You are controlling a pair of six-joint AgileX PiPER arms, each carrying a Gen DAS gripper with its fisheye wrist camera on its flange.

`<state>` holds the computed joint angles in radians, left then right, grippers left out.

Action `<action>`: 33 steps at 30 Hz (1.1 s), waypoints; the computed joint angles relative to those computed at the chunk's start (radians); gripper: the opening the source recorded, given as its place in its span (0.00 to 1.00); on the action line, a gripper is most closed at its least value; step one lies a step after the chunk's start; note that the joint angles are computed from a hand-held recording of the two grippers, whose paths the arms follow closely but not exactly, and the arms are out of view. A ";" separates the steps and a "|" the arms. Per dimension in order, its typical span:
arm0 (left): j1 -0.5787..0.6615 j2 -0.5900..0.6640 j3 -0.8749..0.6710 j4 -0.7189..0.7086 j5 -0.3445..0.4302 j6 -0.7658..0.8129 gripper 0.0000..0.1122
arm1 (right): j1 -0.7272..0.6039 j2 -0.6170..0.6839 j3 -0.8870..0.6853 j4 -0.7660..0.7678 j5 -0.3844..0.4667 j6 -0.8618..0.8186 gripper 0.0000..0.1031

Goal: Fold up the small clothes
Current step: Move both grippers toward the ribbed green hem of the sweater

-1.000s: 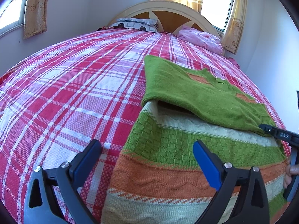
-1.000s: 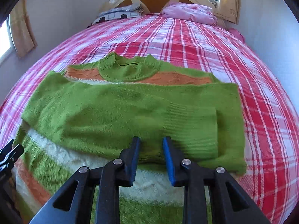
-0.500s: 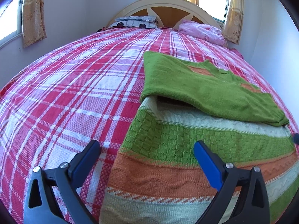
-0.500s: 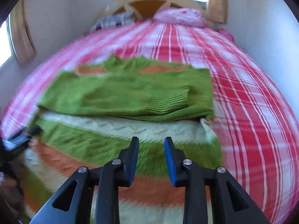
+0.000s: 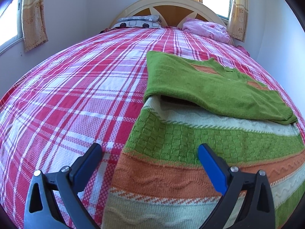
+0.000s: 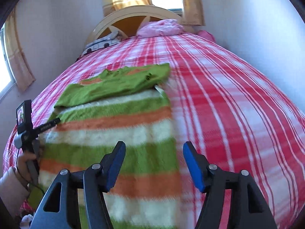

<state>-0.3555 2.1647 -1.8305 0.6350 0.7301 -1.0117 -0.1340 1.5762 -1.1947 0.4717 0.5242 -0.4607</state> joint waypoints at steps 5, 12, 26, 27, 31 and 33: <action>-0.017 -0.121 0.168 0.012 -0.057 -0.015 0.92 | -0.084 -0.105 0.130 0.138 0.001 -0.141 0.62; -0.103 -0.307 0.453 0.196 -0.129 -0.158 0.92 | -0.138 -0.173 0.262 0.230 -0.012 -0.274 0.62; -0.097 -0.674 0.905 -0.024 -0.341 0.003 0.92 | -0.101 -0.191 0.301 0.257 0.004 -0.311 0.62; -0.102 -0.685 0.921 -0.033 -0.342 0.011 0.92 | -0.101 -0.198 0.304 0.256 0.012 -0.314 0.62; -0.094 -0.739 1.002 -0.161 -0.385 0.107 0.90 | -0.101 -0.241 0.323 0.234 0.040 -0.322 0.62; -0.068 -0.757 1.039 -0.296 -0.425 0.228 0.86 | -0.103 -0.261 0.335 0.221 0.054 -0.318 0.62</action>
